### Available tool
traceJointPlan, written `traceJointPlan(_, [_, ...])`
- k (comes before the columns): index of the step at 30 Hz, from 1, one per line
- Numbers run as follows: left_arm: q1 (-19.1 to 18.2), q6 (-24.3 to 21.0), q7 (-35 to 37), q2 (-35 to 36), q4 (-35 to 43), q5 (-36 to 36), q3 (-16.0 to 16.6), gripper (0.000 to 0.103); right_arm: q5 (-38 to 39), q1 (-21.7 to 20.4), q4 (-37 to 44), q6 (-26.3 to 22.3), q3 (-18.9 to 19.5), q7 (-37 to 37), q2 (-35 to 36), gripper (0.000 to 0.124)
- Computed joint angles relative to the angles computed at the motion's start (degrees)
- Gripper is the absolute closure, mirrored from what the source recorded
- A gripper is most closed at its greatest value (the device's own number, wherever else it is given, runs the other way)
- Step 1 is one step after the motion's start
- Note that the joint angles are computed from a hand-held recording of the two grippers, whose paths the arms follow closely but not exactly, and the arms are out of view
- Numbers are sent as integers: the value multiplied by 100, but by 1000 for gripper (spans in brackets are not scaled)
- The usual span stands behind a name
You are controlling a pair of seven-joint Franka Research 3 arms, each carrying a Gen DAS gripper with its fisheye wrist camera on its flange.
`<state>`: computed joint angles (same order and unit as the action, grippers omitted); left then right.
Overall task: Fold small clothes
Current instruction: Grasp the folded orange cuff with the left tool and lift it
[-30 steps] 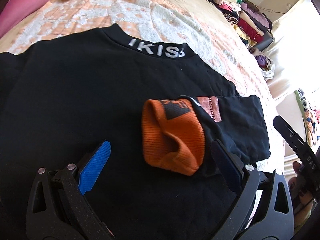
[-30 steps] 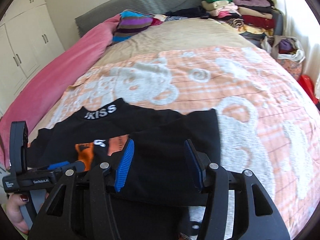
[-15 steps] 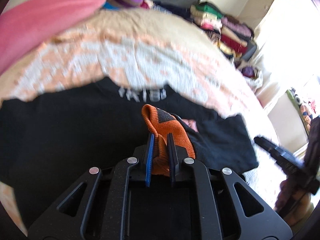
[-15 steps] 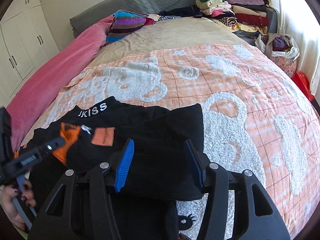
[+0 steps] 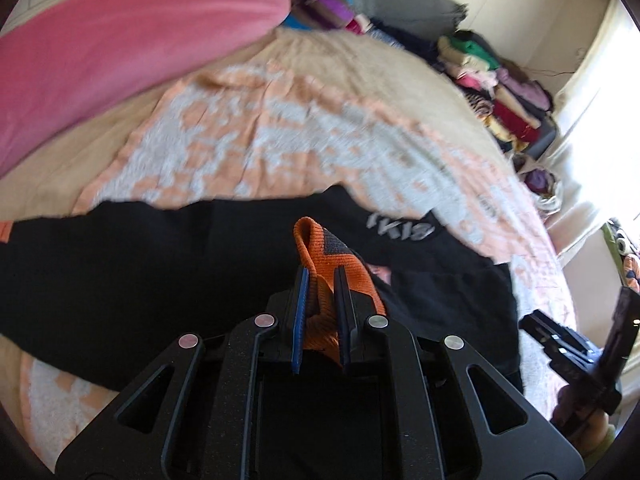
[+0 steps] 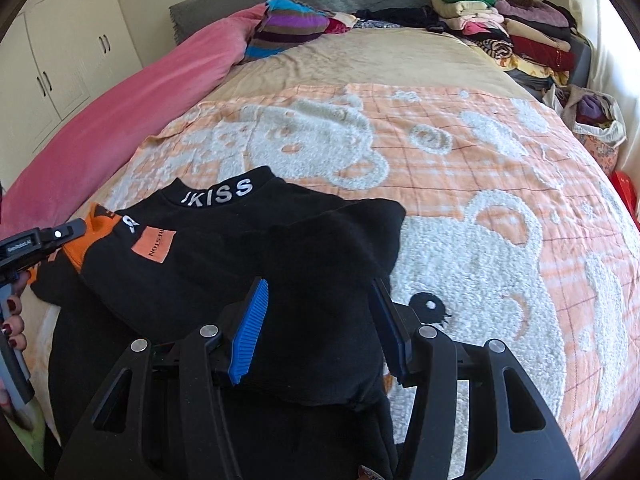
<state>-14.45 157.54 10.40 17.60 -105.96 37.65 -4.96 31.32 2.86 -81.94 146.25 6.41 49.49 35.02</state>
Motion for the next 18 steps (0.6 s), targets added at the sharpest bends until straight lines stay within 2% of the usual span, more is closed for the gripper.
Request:
traceJointPlan(6, [125,-260,323,26,-173,-457,-110,98,-79,32,204,-211,21,-44,170,73])
traceJointPlan(8, [55,-432,249,-80,-249,-360,-72,102,-150,70,315,-270,-21,27,264,73])
traceJointPlan(11, [82,-622,342,-237,-425,-375,-143,102,-357,152,599,-456,-139,264,480,73])
traceJointPlan(14, [191,-679,486,-320,-590,-657,-231,102,-733,283,879,-684,-324,641,698,73])
traceJointPlan(18, [140,-473,72,-567,-755,-233,-136,102,-798,221,662,-530,-227,585,574,73])
